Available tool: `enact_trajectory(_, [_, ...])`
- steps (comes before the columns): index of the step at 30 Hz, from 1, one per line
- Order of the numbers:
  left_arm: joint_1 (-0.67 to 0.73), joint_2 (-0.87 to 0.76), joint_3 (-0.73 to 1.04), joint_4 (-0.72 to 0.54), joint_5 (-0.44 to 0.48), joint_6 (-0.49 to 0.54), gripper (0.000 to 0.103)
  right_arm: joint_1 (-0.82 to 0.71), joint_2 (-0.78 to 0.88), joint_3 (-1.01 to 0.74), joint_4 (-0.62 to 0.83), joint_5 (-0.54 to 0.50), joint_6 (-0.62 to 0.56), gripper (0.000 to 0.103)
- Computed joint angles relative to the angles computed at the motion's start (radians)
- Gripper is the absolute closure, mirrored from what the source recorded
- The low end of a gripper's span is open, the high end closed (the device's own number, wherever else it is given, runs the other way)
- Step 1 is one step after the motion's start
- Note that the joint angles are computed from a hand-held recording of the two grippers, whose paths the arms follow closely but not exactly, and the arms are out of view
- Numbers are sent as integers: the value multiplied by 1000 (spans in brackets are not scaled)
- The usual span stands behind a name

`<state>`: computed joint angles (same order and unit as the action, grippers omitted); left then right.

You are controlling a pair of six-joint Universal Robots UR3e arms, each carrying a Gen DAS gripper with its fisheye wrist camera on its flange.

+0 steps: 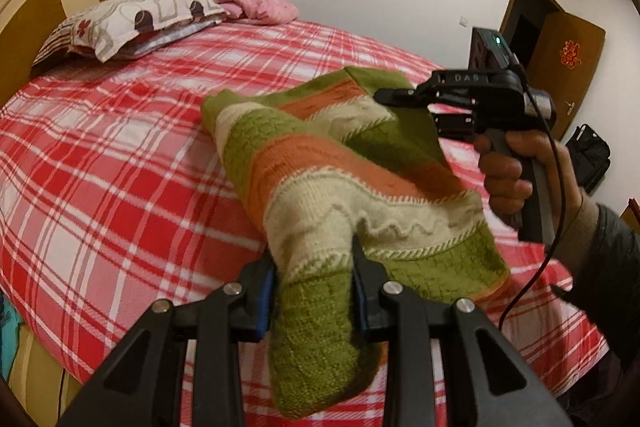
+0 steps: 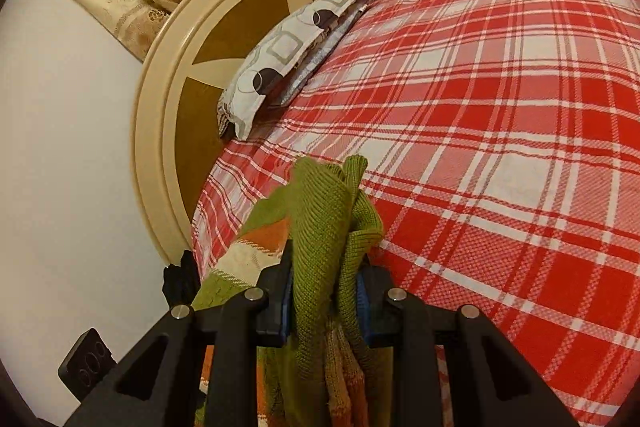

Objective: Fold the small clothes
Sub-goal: 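Lift the bundle with both grippers and fold it in half, then lay the folded sweater on the bed and open both grippers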

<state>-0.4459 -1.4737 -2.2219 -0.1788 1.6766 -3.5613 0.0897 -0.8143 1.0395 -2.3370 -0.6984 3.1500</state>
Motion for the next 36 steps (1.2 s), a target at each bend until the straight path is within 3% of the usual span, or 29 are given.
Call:
enact_trajectory(5, [-19, -51, -103, 100, 44, 16, 62, 35, 28, -53, 89, -149, -45, 75])
enact_trajectory(8, [-39, -50, -153, 176, 71, 12, 51, 28, -48, 69, 18, -210, -60, 73])
enact_trajectory(10, [-63, -58, -130, 148, 118, -3, 33, 22, -140, 195, -67, -262, -51, 68])
enact_trajectory(11, [-66, -55, -125, 138, 129, -9, 33, 17, -183, 252, -110, -274, -48, 68])
enact_trajectory(13, [-38, -25, -127, 123, 97, -24, 33, 7, -289, 397, -212, -228, -62, 68])
enact_trajectory(15, [-30, -4, -125, 144, 117, -45, 30, 14, -398, 506, -190, -155, -158, 66])
enact_trajectory(18, [-24, -3, -59, 89, 176, -77, 8, 74, -486, 609, -163, -159, -281, 59])
enact_trajectory(20, [-17, -77, 11, 71, 219, -67, 7, 105, -478, 632, -152, -173, -309, 59])
enact_trajectory(22, [-14, -148, 86, -18, 246, -73, 3, 133, -449, 659, -221, -267, -261, 59])
enact_trajectory(23, [6, -167, 83, 3, 202, -55, 3, 126, -437, 671, -227, -273, -242, 59])
enact_trajectory(26, [-14, -207, 66, 69, 248, -50, 0, 85, -424, 745, -321, -223, -217, 58])
enact_trajectory(28, [-8, -185, 41, 81, 234, -58, 0, 93, -442, 760, -330, -239, -214, 58])
enact_trajectory(31, [7, -81, 8, 0, 192, -106, 0, 119, -495, 773, -306, -296, -213, 58])
enact_trajectory(34, [-69, -19, 36, -113, 273, -148, 0, 116, -599, 853, -324, -330, -196, 48])
enact_trajectory(36, [-134, 27, 44, -168, 323, -159, 0, 126, -658, 902, -354, -370, -165, 47])
